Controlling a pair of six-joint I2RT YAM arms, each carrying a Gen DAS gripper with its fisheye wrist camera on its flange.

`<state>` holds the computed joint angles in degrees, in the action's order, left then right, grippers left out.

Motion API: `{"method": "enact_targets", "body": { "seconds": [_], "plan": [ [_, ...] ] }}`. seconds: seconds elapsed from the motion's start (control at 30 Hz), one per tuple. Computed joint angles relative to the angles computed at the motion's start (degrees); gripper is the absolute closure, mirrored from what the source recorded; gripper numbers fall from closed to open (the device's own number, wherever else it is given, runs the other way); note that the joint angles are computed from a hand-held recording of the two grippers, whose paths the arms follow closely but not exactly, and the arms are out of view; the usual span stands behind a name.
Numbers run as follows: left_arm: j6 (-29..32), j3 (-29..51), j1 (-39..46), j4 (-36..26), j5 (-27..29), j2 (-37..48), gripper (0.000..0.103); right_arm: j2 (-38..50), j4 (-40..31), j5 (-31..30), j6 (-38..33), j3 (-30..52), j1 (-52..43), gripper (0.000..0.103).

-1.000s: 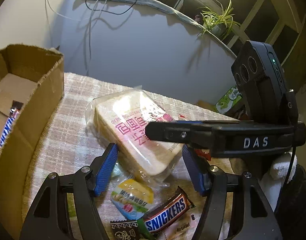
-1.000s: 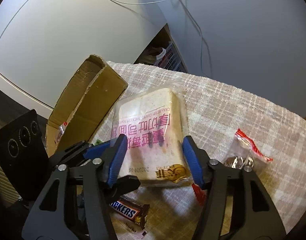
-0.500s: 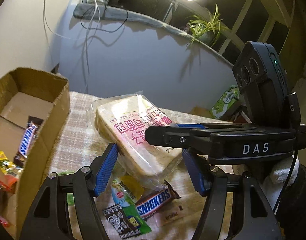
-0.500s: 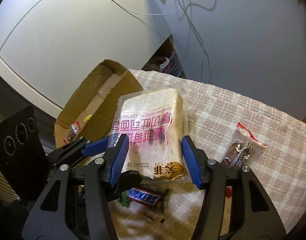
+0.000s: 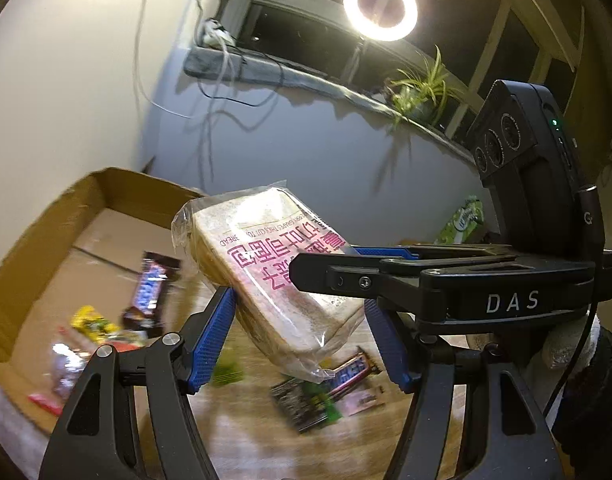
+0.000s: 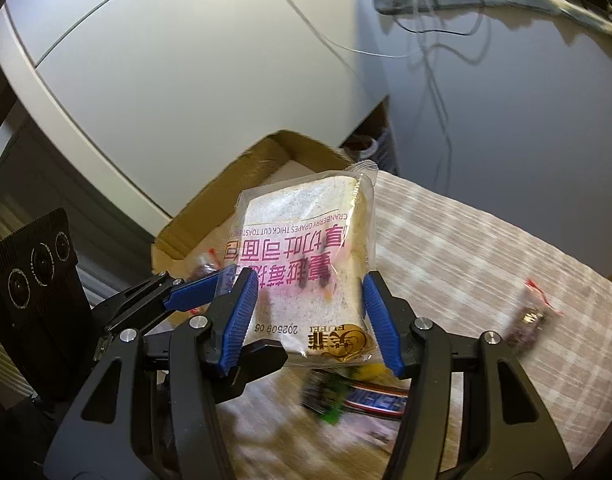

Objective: Organize snacks
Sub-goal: 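Lift the bread loaf with the right tool and carry it toward the box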

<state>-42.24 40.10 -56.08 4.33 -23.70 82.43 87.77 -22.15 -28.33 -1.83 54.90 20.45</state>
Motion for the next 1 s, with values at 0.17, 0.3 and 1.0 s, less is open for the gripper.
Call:
{"method": "enact_targets", "body": {
  "seconds": [0.17,0.3,1.0],
  "plan": [
    [0.0,-5.2,2.1,-1.1,-0.5,-6.3,0.037,1.6,1.8,2.2,3.1,1.6,5.9,0.045],
    [0.1,-8.9,4.5,-1.4,0.1,-10.5,0.037,4.4,3.1,3.8,4.8,4.0,10.2,0.045],
    [2.5,-16.6,17.1,-2.9,7.8,-19.2,0.037,18.2,3.4,6.2,7.1,15.7,18.4,0.046]
  ]
}}
